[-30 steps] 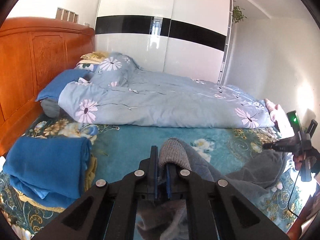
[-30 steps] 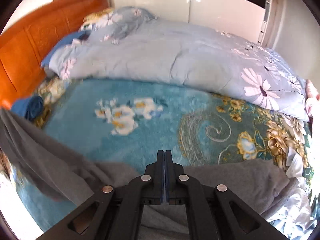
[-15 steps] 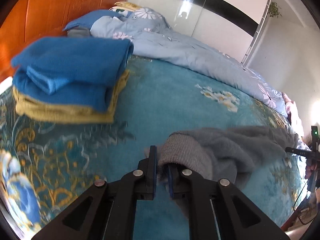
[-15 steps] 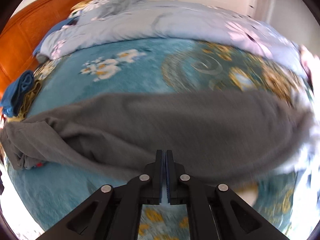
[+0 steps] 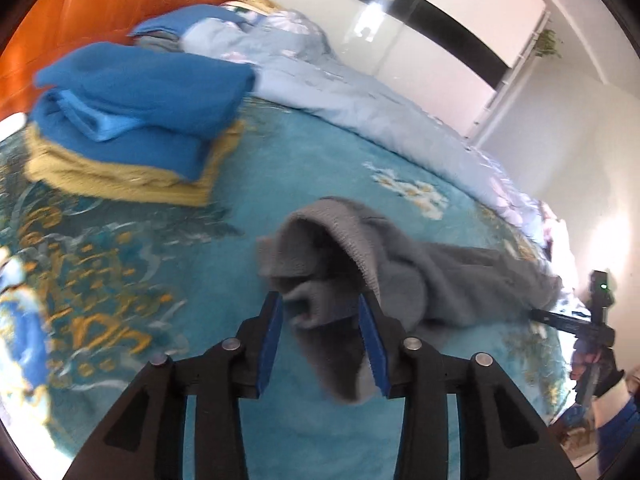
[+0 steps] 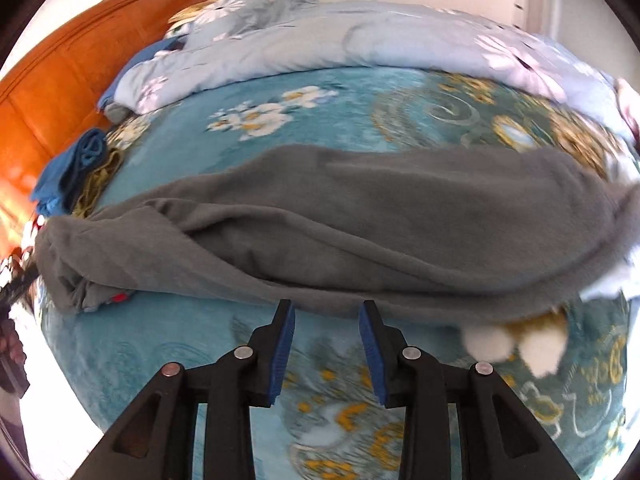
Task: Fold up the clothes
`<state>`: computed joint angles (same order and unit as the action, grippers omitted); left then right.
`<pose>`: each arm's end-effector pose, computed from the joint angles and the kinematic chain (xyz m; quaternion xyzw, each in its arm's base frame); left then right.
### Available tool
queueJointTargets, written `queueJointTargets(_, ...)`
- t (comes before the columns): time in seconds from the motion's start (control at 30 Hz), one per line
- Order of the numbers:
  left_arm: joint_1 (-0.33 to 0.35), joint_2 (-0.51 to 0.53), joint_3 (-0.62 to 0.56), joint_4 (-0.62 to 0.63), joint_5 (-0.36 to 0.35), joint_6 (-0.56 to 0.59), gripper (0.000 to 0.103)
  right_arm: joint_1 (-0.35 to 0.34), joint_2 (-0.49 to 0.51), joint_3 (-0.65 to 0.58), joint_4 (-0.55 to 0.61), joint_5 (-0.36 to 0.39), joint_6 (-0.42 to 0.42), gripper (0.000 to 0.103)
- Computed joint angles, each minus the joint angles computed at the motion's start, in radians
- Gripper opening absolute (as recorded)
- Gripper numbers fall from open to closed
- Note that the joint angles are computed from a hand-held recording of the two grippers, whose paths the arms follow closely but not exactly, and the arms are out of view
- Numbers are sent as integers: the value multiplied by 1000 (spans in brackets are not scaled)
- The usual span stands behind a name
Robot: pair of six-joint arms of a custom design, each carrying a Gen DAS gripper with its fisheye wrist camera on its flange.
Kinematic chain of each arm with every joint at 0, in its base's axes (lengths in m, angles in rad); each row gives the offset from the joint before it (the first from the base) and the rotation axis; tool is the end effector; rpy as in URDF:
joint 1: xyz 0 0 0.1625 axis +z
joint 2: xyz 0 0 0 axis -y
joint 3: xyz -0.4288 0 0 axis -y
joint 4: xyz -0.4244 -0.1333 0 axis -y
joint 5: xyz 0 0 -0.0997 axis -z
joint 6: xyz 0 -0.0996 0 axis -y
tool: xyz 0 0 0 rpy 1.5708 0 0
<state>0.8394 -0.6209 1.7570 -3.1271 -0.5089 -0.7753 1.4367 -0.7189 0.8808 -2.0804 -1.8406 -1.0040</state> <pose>-0.2624 -0.6222 0.0234 -0.1241 0.8408 -0.4700 0.2382 -0.0103 -0.8745 0.3202 0.3901 -0.8949 0.0730 0.2039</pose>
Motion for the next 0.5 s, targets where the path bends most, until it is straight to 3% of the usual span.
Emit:
queueJointTargets(0.17, 4, 29, -41, -12, -29, 43, 41, 20, 1, 40, -36, -27, -92, 41)
queueJointTargets(0.4, -28, 19, -24, 77, -2, 13, 42, 30, 31, 33, -51, -104, -168, 39)
queueJointTargets(0.47, -38, 13, -9, 100, 8, -9, 44, 31, 32, 38, -54, -115, -171, 13)
queueJointTargets(0.5, -43, 9, 3, 99, 10, -20, 46, 31, 33, 40, -56, -121, -172, 10)
